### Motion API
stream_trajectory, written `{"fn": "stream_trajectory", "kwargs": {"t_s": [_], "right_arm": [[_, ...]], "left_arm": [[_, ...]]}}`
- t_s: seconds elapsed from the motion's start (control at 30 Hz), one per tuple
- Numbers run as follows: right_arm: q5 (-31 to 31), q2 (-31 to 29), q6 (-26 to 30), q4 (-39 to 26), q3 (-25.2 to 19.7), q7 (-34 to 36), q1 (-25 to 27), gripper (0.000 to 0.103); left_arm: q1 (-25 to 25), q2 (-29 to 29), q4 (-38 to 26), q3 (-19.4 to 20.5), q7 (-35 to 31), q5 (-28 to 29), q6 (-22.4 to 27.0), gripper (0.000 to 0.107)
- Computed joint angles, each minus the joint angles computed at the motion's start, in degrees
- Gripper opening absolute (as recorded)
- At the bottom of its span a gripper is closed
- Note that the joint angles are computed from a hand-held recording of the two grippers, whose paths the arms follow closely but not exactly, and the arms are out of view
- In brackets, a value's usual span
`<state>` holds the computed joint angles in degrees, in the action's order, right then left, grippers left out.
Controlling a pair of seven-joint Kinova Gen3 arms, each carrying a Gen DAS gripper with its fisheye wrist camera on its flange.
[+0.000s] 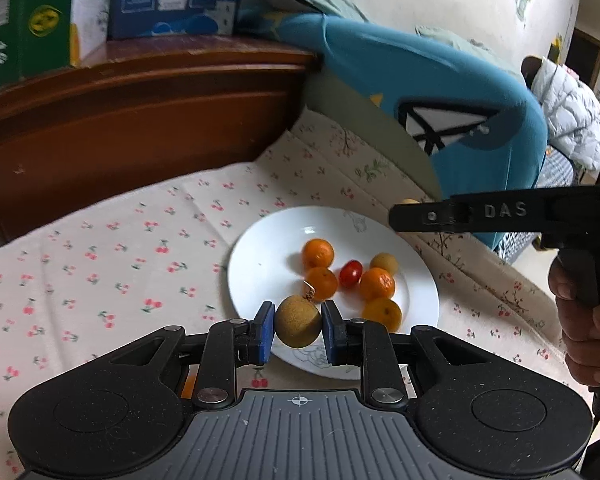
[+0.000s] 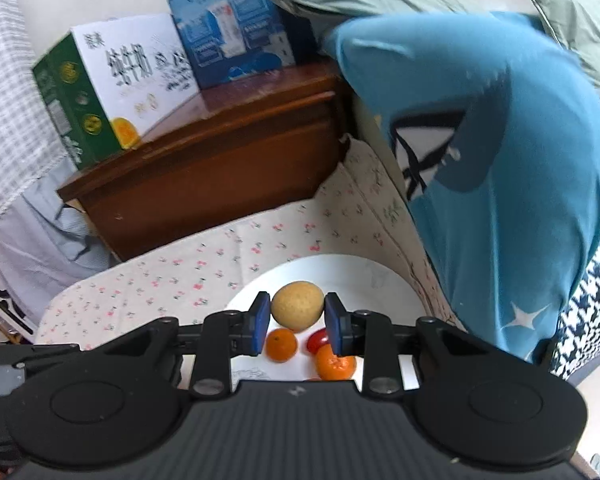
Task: Organize fruits
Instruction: 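Carry the kiwi in the left gripper to the plate while the right gripper carries its kiwi, then open the left gripper over the plate while the right gripper releases its kiwi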
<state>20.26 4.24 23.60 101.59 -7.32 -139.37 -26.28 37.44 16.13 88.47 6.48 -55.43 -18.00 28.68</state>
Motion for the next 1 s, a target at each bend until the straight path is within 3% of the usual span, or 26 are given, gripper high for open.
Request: {"fn": "stream_trajectory", "kwargs": {"t_s": [0.43, 0.7, 0.87, 0.93, 1.0], "right_arm": [[-1.91, 4.26, 0.95, -2.02, 2.46, 0.38, -0.68, 0.029], [-3.02, 5.07, 0.27, -2.03, 3.58, -1.02, -0.88, 0.032], [-3.83, 4.28, -1.12, -1.40, 3.15, -0.43, -0.29, 0.033], [-4.59, 3.94, -1.40, -1.37, 2.82, 0.40, 0.05, 0.034], [-4.29, 3.66, -1.53, -1.32, 2.90, 0.24, -0.19, 0.036]], "left_arm": [[-1.96, 4.89, -3.77, 1.16, -5.65, 6.79, 0.41, 0.022], [-0.97, 5.25, -4.71, 0.00, -5.37, 7.60, 0.55, 0.026], [2.03, 3.48, -4.05, -3.10, -0.29, 3.78, -0.54, 0.061], [3.12, 2.87, -4.60, -4.02, 2.24, 1.58, 0.87, 0.071], [3.04, 1.96, -4.41, -4.07, 4.31, 0.32, 1.40, 0.073]]}}
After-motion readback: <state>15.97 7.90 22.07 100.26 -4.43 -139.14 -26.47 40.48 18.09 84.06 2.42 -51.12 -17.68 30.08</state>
